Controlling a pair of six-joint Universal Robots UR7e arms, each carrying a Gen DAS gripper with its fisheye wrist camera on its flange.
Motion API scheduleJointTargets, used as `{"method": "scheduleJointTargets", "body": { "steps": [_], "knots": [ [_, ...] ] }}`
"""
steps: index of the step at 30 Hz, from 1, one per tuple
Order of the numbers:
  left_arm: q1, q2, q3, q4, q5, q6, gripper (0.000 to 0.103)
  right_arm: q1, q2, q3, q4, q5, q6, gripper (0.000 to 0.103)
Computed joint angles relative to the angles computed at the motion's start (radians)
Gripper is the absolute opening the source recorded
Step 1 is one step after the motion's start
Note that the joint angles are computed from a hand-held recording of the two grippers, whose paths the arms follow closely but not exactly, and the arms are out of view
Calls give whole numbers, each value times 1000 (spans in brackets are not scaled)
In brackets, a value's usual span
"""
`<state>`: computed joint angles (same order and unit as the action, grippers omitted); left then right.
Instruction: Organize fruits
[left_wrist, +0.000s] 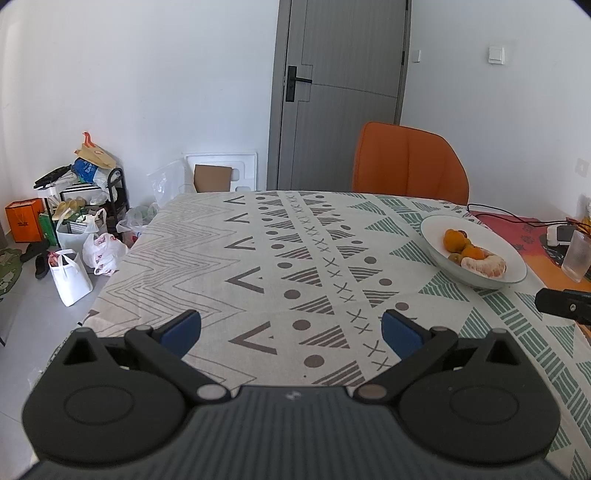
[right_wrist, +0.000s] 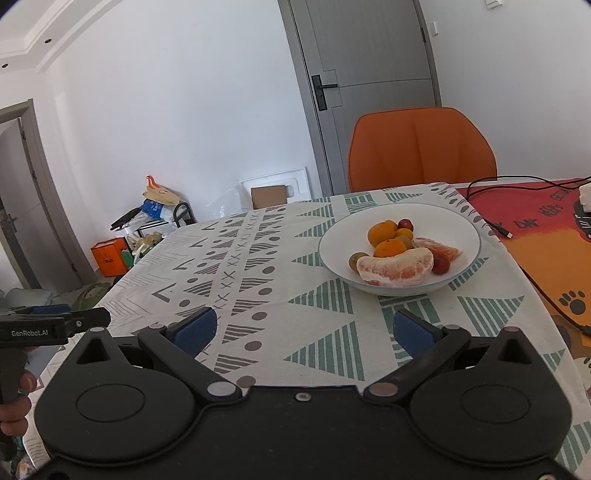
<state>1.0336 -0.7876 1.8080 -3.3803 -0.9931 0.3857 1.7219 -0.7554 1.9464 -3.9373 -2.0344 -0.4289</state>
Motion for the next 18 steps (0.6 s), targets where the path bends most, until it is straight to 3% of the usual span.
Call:
{"method": "scheduleJointTargets", "body": {
  "steps": [18],
  "knots": [
    [2, -3, 2, 14, -11, -5, 103, -4, 7, -2, 3, -5, 0, 103]
  ]
}}
